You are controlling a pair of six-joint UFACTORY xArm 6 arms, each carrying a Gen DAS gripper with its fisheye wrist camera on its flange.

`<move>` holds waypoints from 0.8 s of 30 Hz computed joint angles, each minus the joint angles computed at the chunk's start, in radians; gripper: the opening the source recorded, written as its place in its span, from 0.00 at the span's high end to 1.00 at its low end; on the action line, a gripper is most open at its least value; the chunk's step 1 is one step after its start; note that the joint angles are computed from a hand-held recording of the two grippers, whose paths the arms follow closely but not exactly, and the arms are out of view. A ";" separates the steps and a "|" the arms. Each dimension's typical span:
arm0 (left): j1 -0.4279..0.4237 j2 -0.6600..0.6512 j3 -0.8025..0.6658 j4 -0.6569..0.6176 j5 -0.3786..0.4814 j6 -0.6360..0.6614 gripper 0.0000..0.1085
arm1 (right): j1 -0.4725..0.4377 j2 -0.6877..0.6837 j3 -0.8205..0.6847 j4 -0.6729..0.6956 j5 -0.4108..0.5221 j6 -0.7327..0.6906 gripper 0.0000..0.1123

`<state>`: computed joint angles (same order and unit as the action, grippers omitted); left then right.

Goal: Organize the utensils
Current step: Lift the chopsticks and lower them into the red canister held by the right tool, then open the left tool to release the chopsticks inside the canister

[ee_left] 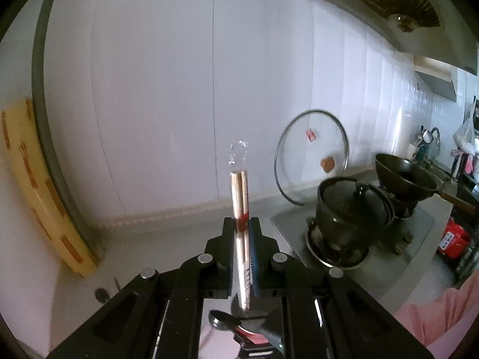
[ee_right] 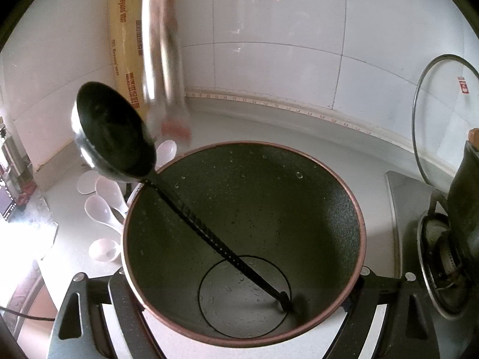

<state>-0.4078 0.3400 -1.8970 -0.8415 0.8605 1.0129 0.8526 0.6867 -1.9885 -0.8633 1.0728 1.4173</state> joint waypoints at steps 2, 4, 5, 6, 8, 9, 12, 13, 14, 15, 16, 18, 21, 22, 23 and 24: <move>0.000 0.008 0.008 0.024 0.015 -0.030 0.91 | 0.000 0.000 -0.001 0.000 0.000 0.000 0.20; 0.001 0.011 0.020 0.033 0.025 -0.042 0.91 | 0.000 0.001 -0.002 0.001 0.001 0.000 0.20; 0.002 0.014 0.025 0.040 0.034 -0.052 0.91 | 0.000 0.001 -0.003 0.001 0.001 -0.001 0.20; 0.006 0.013 0.030 0.045 0.040 -0.057 0.91 | 0.000 0.001 -0.003 0.001 0.001 -0.001 0.20; 0.005 0.018 0.041 0.065 0.042 -0.076 0.91 | 0.000 0.002 -0.005 0.001 0.003 -0.001 0.20; 0.004 0.020 0.043 0.073 0.044 -0.088 0.91 | 0.000 0.001 -0.004 0.002 0.002 -0.001 0.20; 0.011 0.023 0.054 0.079 0.049 -0.105 0.91 | -0.001 0.000 -0.003 0.003 0.002 -0.003 0.20; 0.011 0.025 0.056 0.083 0.045 -0.114 0.91 | -0.001 0.001 -0.005 0.003 0.003 -0.003 0.20; 0.014 0.024 0.062 0.085 0.041 -0.120 0.91 | -0.001 0.001 -0.005 0.003 0.002 -0.004 0.20; 0.018 0.022 0.068 0.087 0.038 -0.125 0.91 | -0.001 0.002 -0.006 0.004 0.003 -0.004 0.20; 0.021 0.022 0.069 0.088 0.036 -0.131 0.91 | -0.001 0.002 -0.008 0.004 0.003 -0.005 0.20; 0.034 0.020 0.070 0.087 0.029 -0.146 0.91 | 0.000 0.003 -0.008 0.004 0.004 -0.004 0.20; 0.052 0.023 0.068 0.084 0.007 -0.164 0.91 | 0.000 0.005 -0.011 0.005 0.005 -0.004 0.20; 0.057 0.024 0.070 0.087 -0.007 -0.176 0.90 | 0.000 0.006 -0.013 0.004 0.006 -0.004 0.20; 0.064 0.027 0.069 0.096 -0.022 -0.195 0.89 | 0.000 0.006 -0.014 0.004 0.008 -0.004 0.20; 0.068 0.030 0.070 0.106 -0.036 -0.211 0.86 | 0.000 0.006 -0.013 0.004 0.008 -0.002 0.20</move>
